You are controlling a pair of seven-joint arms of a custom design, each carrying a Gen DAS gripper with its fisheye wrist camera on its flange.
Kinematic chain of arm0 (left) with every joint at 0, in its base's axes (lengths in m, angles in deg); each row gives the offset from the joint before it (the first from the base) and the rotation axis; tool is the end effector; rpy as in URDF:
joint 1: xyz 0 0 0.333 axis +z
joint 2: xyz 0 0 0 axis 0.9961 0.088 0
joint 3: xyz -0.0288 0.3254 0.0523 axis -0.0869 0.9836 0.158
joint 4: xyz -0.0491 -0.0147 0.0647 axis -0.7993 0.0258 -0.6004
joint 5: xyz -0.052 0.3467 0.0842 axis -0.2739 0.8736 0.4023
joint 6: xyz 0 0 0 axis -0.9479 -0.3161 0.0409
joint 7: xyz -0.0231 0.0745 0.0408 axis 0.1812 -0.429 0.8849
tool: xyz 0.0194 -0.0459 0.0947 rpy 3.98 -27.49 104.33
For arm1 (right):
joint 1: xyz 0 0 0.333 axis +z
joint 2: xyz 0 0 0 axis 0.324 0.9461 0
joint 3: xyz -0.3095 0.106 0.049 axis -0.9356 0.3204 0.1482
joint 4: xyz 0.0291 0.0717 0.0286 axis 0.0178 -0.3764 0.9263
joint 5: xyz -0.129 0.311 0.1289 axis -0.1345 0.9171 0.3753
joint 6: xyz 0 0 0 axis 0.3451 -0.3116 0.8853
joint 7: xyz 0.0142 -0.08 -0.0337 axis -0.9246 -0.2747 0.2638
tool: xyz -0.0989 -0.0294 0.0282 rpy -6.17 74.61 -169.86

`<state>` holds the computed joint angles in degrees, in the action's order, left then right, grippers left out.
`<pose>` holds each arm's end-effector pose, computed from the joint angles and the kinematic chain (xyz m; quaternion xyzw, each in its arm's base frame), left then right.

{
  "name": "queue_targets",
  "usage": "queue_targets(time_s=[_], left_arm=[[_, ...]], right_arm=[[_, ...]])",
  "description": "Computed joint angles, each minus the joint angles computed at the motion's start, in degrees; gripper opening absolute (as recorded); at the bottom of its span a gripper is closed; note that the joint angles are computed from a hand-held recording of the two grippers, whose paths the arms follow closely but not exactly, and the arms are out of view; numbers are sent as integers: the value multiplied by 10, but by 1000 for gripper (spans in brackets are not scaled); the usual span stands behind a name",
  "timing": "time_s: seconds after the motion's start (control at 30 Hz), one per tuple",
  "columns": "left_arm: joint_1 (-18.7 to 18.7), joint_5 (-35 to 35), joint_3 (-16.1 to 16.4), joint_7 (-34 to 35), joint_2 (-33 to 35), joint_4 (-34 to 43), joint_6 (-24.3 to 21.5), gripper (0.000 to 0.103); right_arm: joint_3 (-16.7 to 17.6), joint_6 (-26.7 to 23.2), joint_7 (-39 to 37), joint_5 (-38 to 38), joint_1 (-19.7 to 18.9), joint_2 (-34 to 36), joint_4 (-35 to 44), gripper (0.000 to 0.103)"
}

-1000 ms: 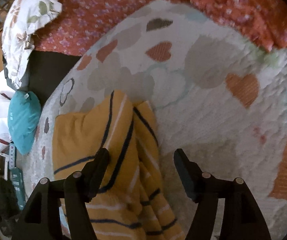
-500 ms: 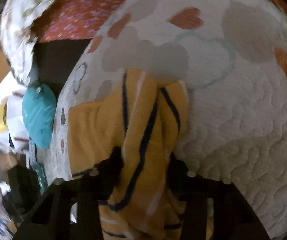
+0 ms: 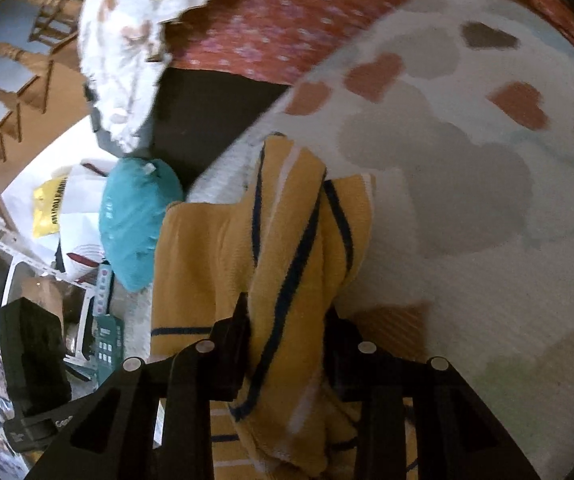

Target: Fold small clothes

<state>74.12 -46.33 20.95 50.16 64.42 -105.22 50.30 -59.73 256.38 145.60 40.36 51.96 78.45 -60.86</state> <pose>0.4162 -0.2329 0.5892 -0.7748 0.5829 -0.2365 0.0625 0.4281 0.3237 0.5347 -0.6378 0.6167 0.0731 0.4555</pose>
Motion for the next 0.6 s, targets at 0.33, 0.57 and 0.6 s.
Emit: queue_targets(time_s=[0.33, 0.57, 0.6], left_arm=[[23, 159, -10, -60, 78, 62, -62, 26], [12, 132, 22, -48, 69, 35, -38, 27], [12, 123, 23, -46, 60, 28, -33, 30]], right_arm=[[2, 34, 212, -262, -7, 102, 69, 34], [-65, -34, 475, -543, 14, 92, 68, 55], [-76, -34, 527, -604, 19, 79, 60, 55]])
